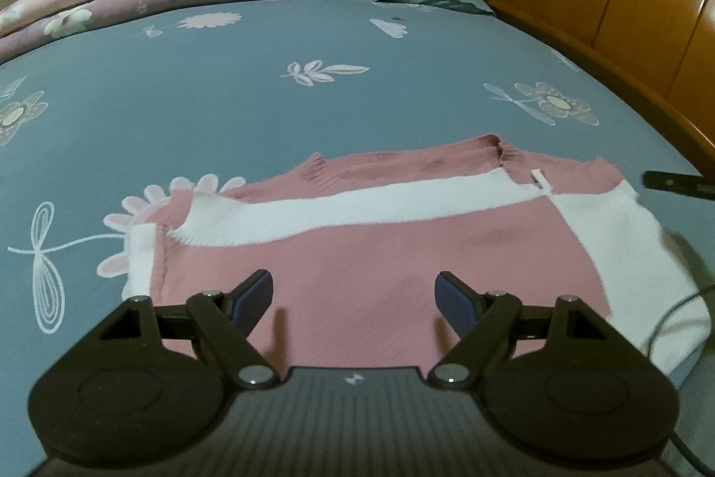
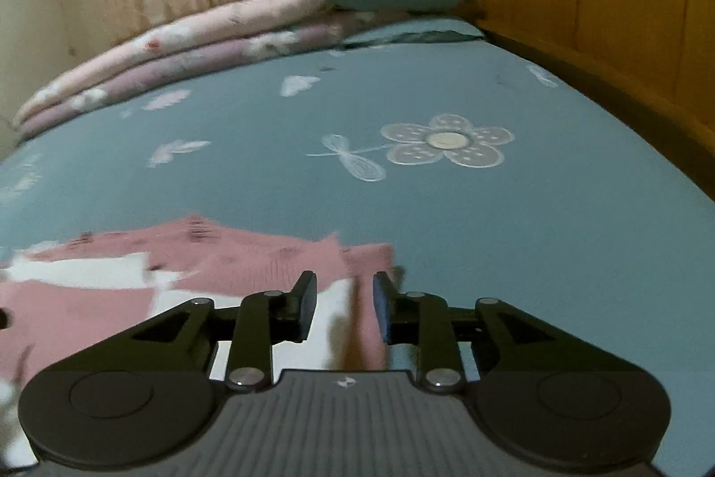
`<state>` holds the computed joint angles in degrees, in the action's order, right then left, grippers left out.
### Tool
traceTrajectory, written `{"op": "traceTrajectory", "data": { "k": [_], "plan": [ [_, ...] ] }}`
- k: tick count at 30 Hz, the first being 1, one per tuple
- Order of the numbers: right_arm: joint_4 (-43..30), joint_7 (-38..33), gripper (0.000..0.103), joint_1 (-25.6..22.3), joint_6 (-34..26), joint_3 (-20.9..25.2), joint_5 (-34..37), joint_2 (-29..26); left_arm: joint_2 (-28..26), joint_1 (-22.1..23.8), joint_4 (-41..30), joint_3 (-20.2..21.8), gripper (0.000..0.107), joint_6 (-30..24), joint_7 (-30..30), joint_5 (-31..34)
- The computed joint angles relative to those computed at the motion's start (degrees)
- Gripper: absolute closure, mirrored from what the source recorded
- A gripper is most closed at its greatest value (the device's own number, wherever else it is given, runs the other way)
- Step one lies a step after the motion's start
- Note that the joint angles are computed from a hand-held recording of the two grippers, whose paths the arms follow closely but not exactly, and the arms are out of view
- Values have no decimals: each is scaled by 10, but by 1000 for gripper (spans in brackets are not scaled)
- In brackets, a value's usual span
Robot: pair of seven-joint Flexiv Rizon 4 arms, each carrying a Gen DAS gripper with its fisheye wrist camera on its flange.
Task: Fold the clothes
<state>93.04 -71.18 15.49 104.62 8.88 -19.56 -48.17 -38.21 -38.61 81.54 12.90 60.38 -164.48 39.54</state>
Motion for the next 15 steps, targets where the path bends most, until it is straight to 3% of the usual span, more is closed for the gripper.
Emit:
{"op": "traceTrajectory", "data": {
  "k": [3, 7, 10, 12, 15],
  "plan": [
    [27, -15, 56, -52, -5, 72, -36, 0, -9, 3, 1, 5, 27, 2, -14, -1],
    [31, -20, 51, -43, -32, 74, -40, -11, -19, 8, 3, 20, 21, 1, -48, 0],
    [36, -31, 37, -27, -18, 59, -36, -8, -12, 4, -6, 23, 24, -28, -50, 0],
    [37, -38, 34, -20, -19, 53, -37, -6, -9, 8, -9, 16, 24, -1, -44, 15],
    [39, -44, 27, -24, -15, 60, -36, -9, -17, 35, -9, -11, 23, 86, -2, 8]
  ]
}}
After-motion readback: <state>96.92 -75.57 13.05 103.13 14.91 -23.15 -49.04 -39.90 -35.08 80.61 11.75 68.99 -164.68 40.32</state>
